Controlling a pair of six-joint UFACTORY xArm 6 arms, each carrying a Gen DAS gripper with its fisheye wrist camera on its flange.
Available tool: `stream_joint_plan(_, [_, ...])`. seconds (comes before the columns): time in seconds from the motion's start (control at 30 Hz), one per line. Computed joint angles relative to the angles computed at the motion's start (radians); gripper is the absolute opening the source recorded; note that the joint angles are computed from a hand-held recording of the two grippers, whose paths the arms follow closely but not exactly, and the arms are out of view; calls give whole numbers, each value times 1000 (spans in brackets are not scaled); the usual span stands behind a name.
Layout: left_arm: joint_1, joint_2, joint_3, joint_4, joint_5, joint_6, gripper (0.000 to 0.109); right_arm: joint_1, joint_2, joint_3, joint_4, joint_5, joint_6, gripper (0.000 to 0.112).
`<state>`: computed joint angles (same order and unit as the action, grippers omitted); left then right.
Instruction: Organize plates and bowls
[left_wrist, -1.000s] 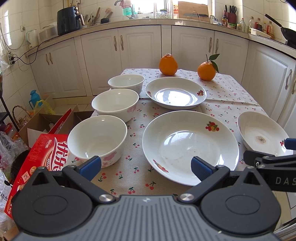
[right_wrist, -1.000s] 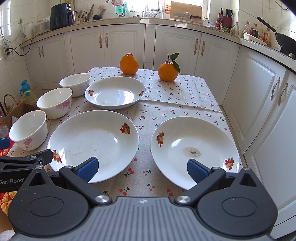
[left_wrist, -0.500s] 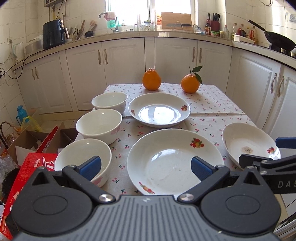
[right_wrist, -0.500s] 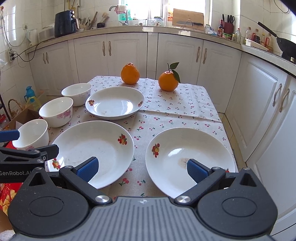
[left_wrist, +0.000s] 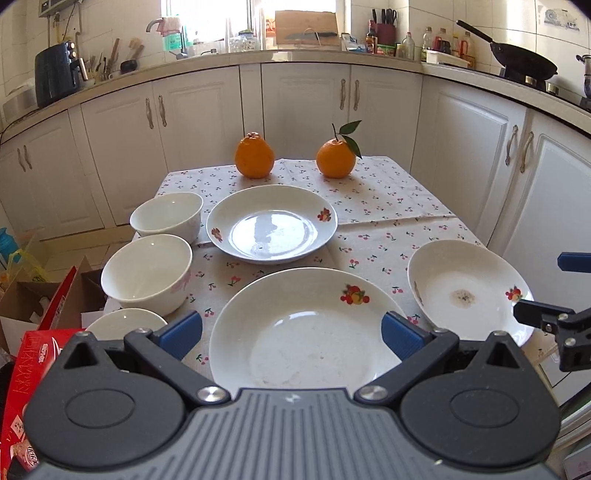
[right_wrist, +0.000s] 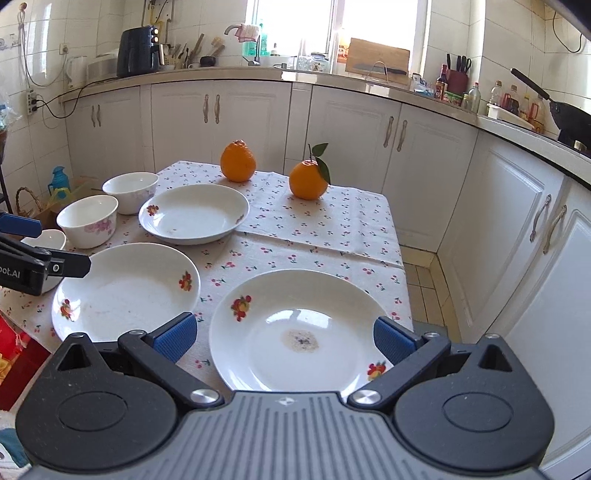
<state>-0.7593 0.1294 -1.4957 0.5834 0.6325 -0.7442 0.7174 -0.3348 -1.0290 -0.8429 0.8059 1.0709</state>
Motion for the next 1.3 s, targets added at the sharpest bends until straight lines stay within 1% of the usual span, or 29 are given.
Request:
stream_joint_plan(0.1, [2, 27, -23, -28, -15, 54, 102, -24, -43, 59, 38, -32, -39, 103])
stream_joint_plan(0.17, [3, 46, -38, -59, -33, 90, 102, -42, -66, 99, 76, -67, -69, 103])
stream_joint_plan(0.2, [0, 57, -50, -53, -30, 92, 102, -54, -76, 118, 106, -86, -89, 103])
stream_joint_plan(0.3, [-23, 114, -131, 5, 42, 101, 102, -80, -96, 165, 165, -128, -122, 103])
stream_joint_plan(0.33, [-29, 131, -156, 7, 61, 116, 102, -88, -102, 180, 178, -143, -132, 103])
stream_joint_plan(0.43, [-36, 171, -210, -13, 76, 167, 102, -111, -109, 218, 227, -183, -172, 103])
stream_joint_plan(0.57, [-45, 236, -297, -27, 103, 214, 102, -130, -88, 231, 260, -191, -207, 103])
stream_joint_plan(0.63, [-51, 273, -348, -16, 130, 203, 102, -141, -78, 238, 276, -203, -226, 103])
stream_joint_plan(0.67, [-50, 285, -363, -18, 129, 201, 102, -147, -72, 241, 286, -210, -239, 103])
stream_joint_plan(0.77, [-49, 331, -425, -59, 137, 238, 102, -163, -55, 245, 297, -232, -265, 103])
stream_joint_plan(0.8, [-49, 351, -454, -79, 151, 258, 102, -168, -49, 245, 306, -240, -278, 103])
stream_joint_plan(0.83, [-51, 374, -490, -109, 171, 290, 102, -176, -43, 246, 319, -254, -299, 103])
stream_joint_plan(1.0, [-47, 447, -602, -255, 204, 421, 102, -203, -23, 247, 398, -317, -399, 103])
stream_joint_plan(1.07, [-51, 471, -640, -267, 215, 447, 102, -212, -22, 256, 419, -347, -441, 103])
stream_joint_plan(1.17, [-53, 511, -708, -334, 237, 522, 102, -224, -30, 279, 400, -386, -433, 103])
stream_joint_plan(1.2, [-50, 529, -740, -380, 254, 555, 102, -226, -30, 279, 396, -388, -428, 103])
stream_joint_plan(1.3, [-50, 633, -926, -473, 360, 622, 102, -231, -32, 291, 356, -409, -393, 103])
